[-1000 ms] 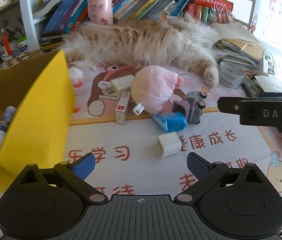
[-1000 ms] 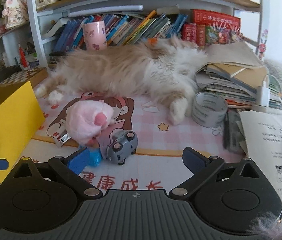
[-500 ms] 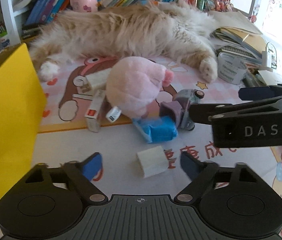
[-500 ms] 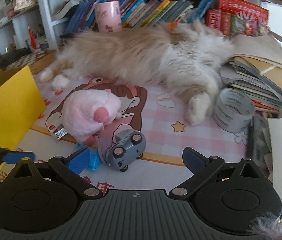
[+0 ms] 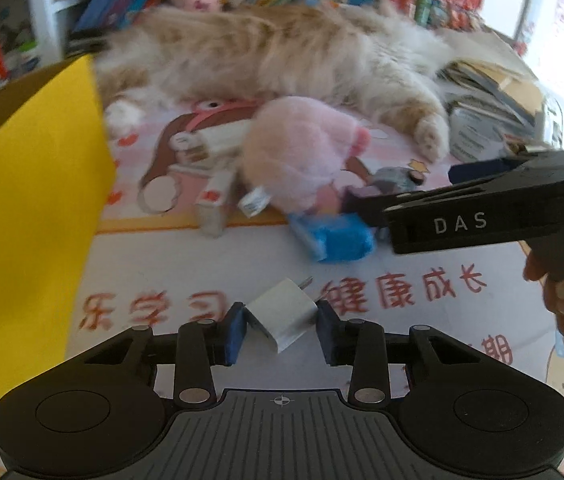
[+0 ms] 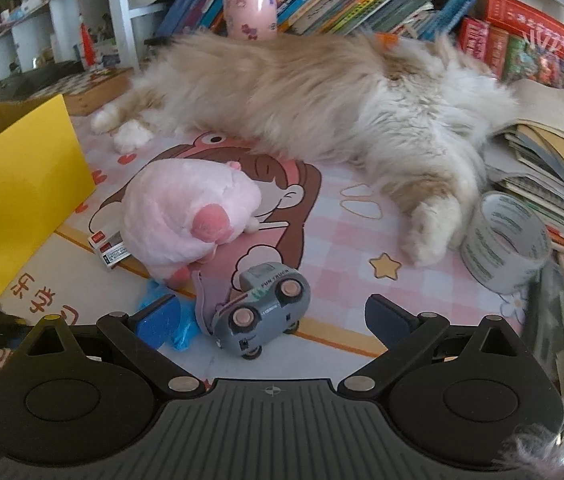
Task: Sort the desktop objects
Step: 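Close the left tool on the white plug while the right tool grasps the grey toy truck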
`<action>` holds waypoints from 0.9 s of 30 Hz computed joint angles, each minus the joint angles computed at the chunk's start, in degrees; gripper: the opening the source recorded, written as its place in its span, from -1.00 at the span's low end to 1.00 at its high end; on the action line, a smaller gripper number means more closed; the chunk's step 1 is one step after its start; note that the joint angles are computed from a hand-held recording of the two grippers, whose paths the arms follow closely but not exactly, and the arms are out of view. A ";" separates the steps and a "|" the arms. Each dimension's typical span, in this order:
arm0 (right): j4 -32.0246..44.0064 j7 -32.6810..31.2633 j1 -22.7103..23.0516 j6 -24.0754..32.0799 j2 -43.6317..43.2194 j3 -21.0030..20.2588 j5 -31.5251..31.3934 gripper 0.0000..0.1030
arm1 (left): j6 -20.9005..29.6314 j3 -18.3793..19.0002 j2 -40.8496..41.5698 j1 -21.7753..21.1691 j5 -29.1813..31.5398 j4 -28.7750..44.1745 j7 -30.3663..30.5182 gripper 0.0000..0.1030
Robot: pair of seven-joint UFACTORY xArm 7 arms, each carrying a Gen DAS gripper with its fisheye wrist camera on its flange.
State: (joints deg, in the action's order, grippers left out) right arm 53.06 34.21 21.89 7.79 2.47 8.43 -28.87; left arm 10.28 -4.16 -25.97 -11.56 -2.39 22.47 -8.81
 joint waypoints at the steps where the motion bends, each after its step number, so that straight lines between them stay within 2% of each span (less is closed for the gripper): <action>1: 0.53 0.01 0.03 0.09 0.56 -0.08 -0.52 0.93 | 0.67 1.09 -1.40 -0.43 -0.69 -0.63 0.29 -0.30; 4: 1.88 -0.12 0.44 0.75 2.05 -0.56 -1.17 0.85 | 3.54 3.05 -5.63 -0.66 -2.06 -2.24 1.29 -0.30; 7: 2.32 -1.85 0.34 0.16 3.11 -0.44 2.94 0.76 | 5.81 2.79 -8.73 0.41 -2.40 -3.43 0.93 -0.30; 8: 2.39 -3.23 0.10 -0.07 3.36 -0.03 5.54 0.64 | 6.20 2.65 -9.53 0.67 -2.51 -3.75 0.67 -0.30; 9: 2.26 -4.89 -0.28 -0.55 3.54 0.58 8.81 0.43 | 6.51 2.51 -10.35 0.91 -2.55 -4.10 0.45 -0.30; 11: 1.75 -9.62 -2.20 -1.78 3.73 3.27 17.21 0.14 | 6.65 2.14 -11.43 1.30 -2.43 -4.46 0.06 -0.30; 12: 1.71 -9.95 -1.36 -1.89 3.68 2.62 18.94 0.14 | 6.52 2.03 -11.85 1.38 -2.37 -4.60 -0.05 -0.30; 15: 1.61 -7.08 0.88 -1.19 3.06 0.47 17.25 0.13 | 6.18 2.07 -13.27 1.33 -2.09 -4.95 0.14 -0.30; 19: -0.25 -0.46 2.31 -2.25 0.83 -1.54 10.20 0.03 | 5.45 2.18 -14.49 1.39 -1.81 -4.87 0.43 -0.30; 23: -1.42 3.98 1.38 -0.36 -1.49 -0.72 3.96 0.03 | 4.92 1.95 -15.01 1.49 -1.64 -5.11 0.21 -0.30; 27: -2.59 5.24 -0.06 0.58 -3.04 0.83 2.41 0.04 | 5.34 1.70 -16.54 1.34 -1.53 -5.90 -0.15 -0.30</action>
